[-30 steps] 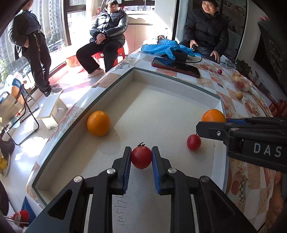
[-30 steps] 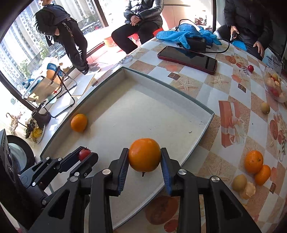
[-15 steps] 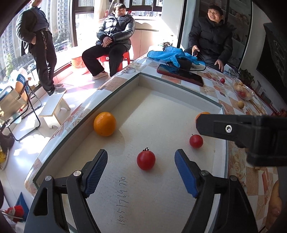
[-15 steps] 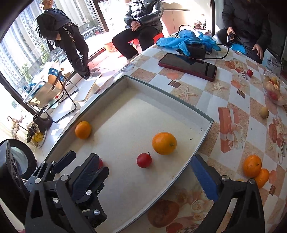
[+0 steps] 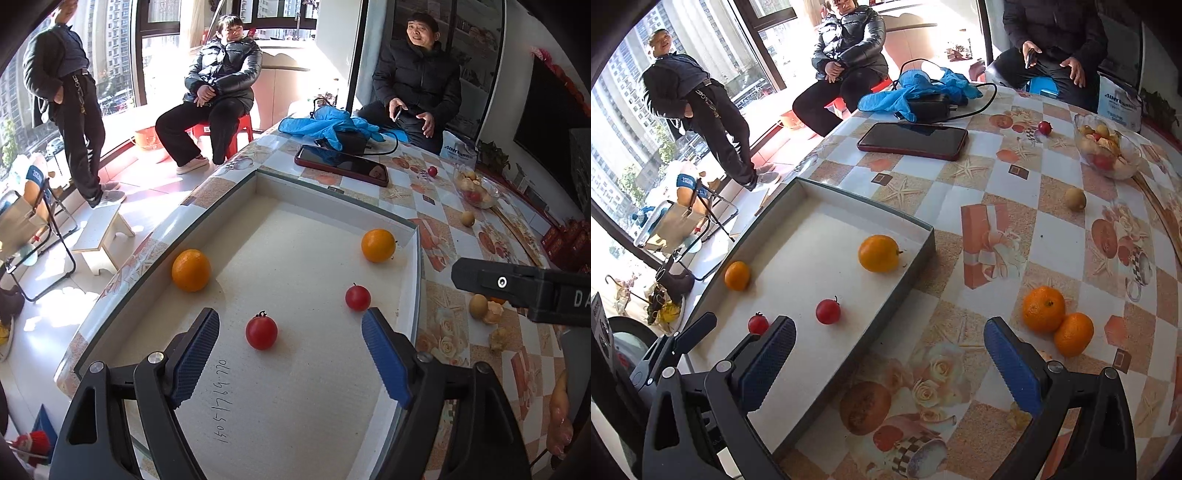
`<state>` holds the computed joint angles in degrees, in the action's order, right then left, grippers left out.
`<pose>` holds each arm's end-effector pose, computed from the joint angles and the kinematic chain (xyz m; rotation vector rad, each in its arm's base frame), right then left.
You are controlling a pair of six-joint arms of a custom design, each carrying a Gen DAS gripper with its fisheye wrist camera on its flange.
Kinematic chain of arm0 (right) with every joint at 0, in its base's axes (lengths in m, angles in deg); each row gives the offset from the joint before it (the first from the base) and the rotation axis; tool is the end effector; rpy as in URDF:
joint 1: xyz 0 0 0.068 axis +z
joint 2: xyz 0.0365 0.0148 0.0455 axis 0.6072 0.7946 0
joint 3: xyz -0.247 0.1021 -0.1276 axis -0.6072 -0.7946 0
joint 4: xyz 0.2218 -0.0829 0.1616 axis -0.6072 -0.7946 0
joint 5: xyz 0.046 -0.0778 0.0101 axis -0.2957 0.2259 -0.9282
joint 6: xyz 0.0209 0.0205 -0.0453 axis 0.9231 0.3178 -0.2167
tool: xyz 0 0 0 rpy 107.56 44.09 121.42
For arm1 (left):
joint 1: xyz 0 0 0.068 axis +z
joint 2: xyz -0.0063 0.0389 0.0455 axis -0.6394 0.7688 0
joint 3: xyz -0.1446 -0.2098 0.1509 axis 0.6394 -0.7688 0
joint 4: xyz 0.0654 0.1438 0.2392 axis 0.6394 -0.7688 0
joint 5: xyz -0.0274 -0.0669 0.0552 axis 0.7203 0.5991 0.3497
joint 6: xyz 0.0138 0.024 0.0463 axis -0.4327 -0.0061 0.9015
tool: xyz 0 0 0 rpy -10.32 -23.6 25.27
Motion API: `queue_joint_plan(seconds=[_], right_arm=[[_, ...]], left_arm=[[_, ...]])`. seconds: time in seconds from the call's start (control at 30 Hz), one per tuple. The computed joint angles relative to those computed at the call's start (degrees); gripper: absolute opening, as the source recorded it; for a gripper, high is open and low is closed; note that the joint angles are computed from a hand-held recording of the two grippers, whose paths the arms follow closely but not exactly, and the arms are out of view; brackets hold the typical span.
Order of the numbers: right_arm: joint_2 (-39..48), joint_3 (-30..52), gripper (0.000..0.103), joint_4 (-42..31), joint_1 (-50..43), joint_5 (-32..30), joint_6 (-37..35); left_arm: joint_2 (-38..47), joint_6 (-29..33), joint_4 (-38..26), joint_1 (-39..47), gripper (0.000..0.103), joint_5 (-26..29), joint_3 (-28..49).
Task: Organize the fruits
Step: 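Grasp a wrinkled yellowish fruit with the right tool while the left tool approaches a brown fruit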
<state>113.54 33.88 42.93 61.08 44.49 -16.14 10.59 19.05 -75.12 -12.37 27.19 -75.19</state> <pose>0.2381 0.1112 0.1143 -0.3697 2.6082 0.4350 0.1143 0.0511 0.0987 -0.3795 2.3976 0.0128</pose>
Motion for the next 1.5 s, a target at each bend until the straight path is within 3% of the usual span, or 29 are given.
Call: queue_joint_plan(seconds=[0.13, 0.23, 0.37, 0.53, 0.63, 0.73, 0.93, 1.0, 1.03, 1.1, 1.17, 1.4, 1.5], right_arm=[[-4.8, -5.1, 0.103, -0.6, -7.6, 0.2, -3.9], [-6.6, -9.2, 0.103, 0.3, -15.2, -1.1, -7.4], [-5.1, -14.8, 0.103, 4.8, -21.3, 0.7, -12.7], [2.0, -20.7, 0.103, 18.1, -22.8, 4.8, -16.5], [4.9, -22.2, 0.103, 24.7, -20.7, 7.0, -15.7], [5.0, -19.6, 0.103, 20.5, -19.0, 8.2, -13.0], [6.9, -19.2, 0.102, 25.1, -11.8, 8.4, -10.7], [6.6, -19.4, 0.08, 26.5, -10.6, 9.4, -10.0], [6.1, -19.3, 0.074, 26.5, -10.4, 9.5, -10.0], [5.3, -19.2, 0.043, 26.2, -11.8, 7.9, -10.5], [4.9, -19.2, 0.028, 25.9, -14.6, 5.8, -11.4], [1.7, -23.2, 0.028, 26.0, -32.1, -3.3, -20.7], [-0.8, -25.5, 0.028, 25.2, -39.9, -6.6, -26.1]], left_arm=[[-6.4, -4.5, -5.1, -8.3, 0.083, -4.2, 0.0], [-6.7, -9.3, -5.4, -17.4, 0.083, -9.0, 0.1], [-0.8, -17.1, -0.9, -32.2, 0.083, -16.5, 0.4], [11.9, -25.4, 6.3, -49.0, 0.083, -26.0, 2.4], [12.4, -27.1, 5.9, -52.2, 0.083, -28.1, 2.8], [11.6, -26.9, 4.6, -51.4, 0.083, -28.1, 3.1], [12.7, -24.4, 4.9, -49.2, 0.083, -26.9, 4.0], [14.4, -23.8, 5.9, -49.5, 0.083, -27.1, 4.6], [15.4, -23.6, 6.7, -49.5, 0.083, -26.6, 4.9], [18.6, -23.8, 9.1, -50.3, 0.083, -26.3, 5.6], [22.9, -24.5, 11.9, -51.6, 0.083, -26.1, 6.7], [43.5, -24.5, 24.6, -56.9, 0.083, -26.2, 12.5], [51.7, -23.6, 27.1, -56.7, 0.083, -25.0, 16.5]])
